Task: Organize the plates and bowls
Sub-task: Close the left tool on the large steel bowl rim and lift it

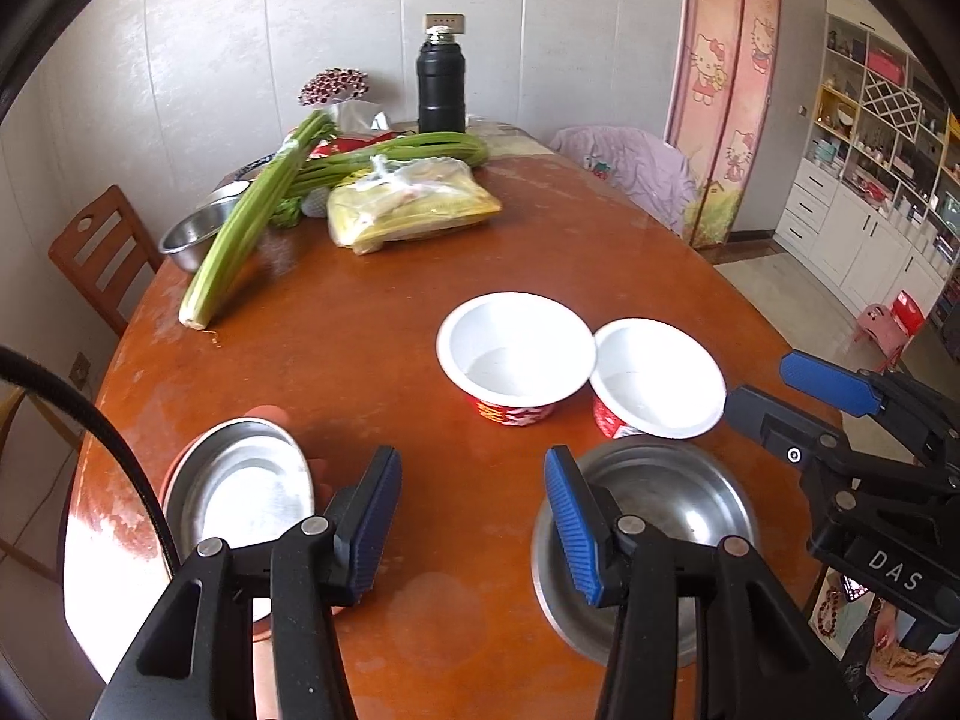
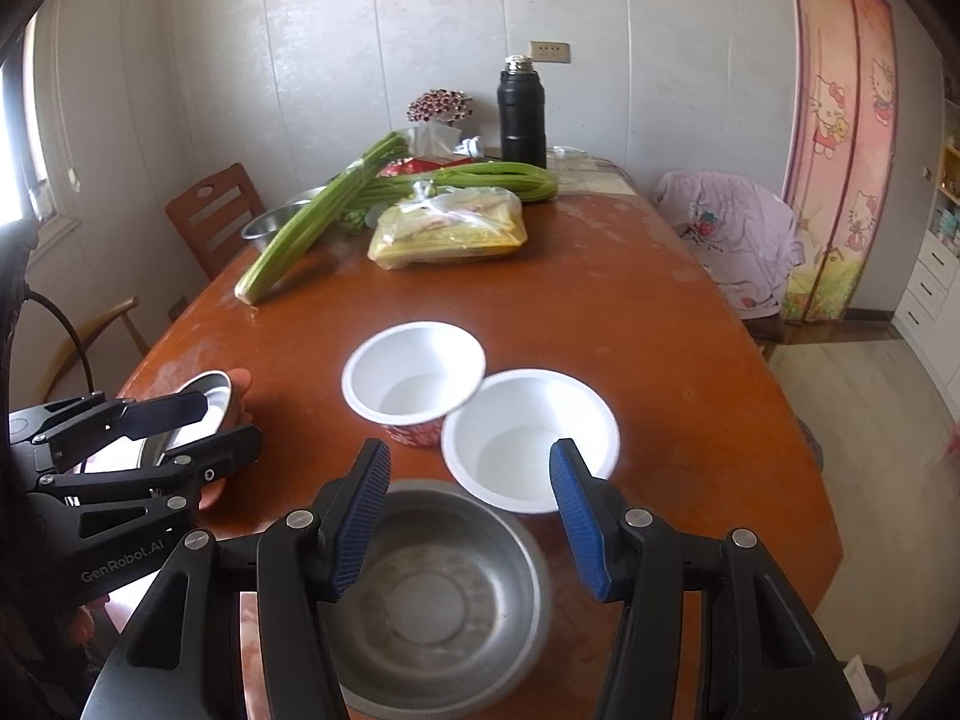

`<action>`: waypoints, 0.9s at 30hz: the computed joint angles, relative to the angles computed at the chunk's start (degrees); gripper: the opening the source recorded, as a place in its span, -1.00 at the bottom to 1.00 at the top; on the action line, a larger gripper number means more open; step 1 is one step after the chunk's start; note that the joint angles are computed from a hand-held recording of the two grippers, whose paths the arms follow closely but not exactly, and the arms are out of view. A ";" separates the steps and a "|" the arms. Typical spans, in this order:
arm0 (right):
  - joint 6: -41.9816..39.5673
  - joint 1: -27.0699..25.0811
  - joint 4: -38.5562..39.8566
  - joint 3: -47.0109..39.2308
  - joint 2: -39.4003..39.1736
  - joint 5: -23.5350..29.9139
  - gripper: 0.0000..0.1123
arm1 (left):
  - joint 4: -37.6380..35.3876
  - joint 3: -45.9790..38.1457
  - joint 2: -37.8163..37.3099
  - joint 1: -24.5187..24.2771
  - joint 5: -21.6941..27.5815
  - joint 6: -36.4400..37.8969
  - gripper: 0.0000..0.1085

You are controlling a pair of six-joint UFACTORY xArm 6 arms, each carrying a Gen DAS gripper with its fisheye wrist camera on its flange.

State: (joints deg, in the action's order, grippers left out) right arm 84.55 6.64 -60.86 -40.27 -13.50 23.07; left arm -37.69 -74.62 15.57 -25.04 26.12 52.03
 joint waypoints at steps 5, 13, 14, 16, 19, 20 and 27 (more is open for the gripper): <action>-0.79 -1.43 0.53 3.44 -2.92 -0.84 0.01 | -1.47 1.00 -0.54 -0.89 0.08 1.21 -0.09; -1.35 -3.41 1.81 8.33 -4.96 -4.51 0.01 | -2.88 2.76 -0.58 -2.09 0.13 3.11 -0.08; -1.64 -3.60 2.39 8.88 -4.87 -4.99 0.01 | -2.87 3.03 -0.53 -2.26 0.05 3.24 -0.07; -1.85 -4.05 2.69 9.73 -4.57 -6.51 0.01 | -2.84 3.63 -0.48 -2.59 -0.37 3.53 -0.06; -3.02 -3.62 3.58 9.70 -3.30 -6.64 0.01 | -2.38 3.99 -0.07 -2.83 -0.24 3.42 -0.06; -3.56 -3.49 3.88 9.83 -2.96 -6.90 0.01 | -2.22 3.97 0.14 -2.90 -0.11 3.33 -0.06; -0.86 -4.33 0.05 9.66 0.55 -10.32 0.01 | -0.53 3.80 2.03 -3.38 0.21 2.09 -0.06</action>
State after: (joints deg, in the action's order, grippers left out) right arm 83.68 2.31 -60.81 -30.60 -12.96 12.75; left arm -38.22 -70.82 17.61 -28.42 26.33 54.12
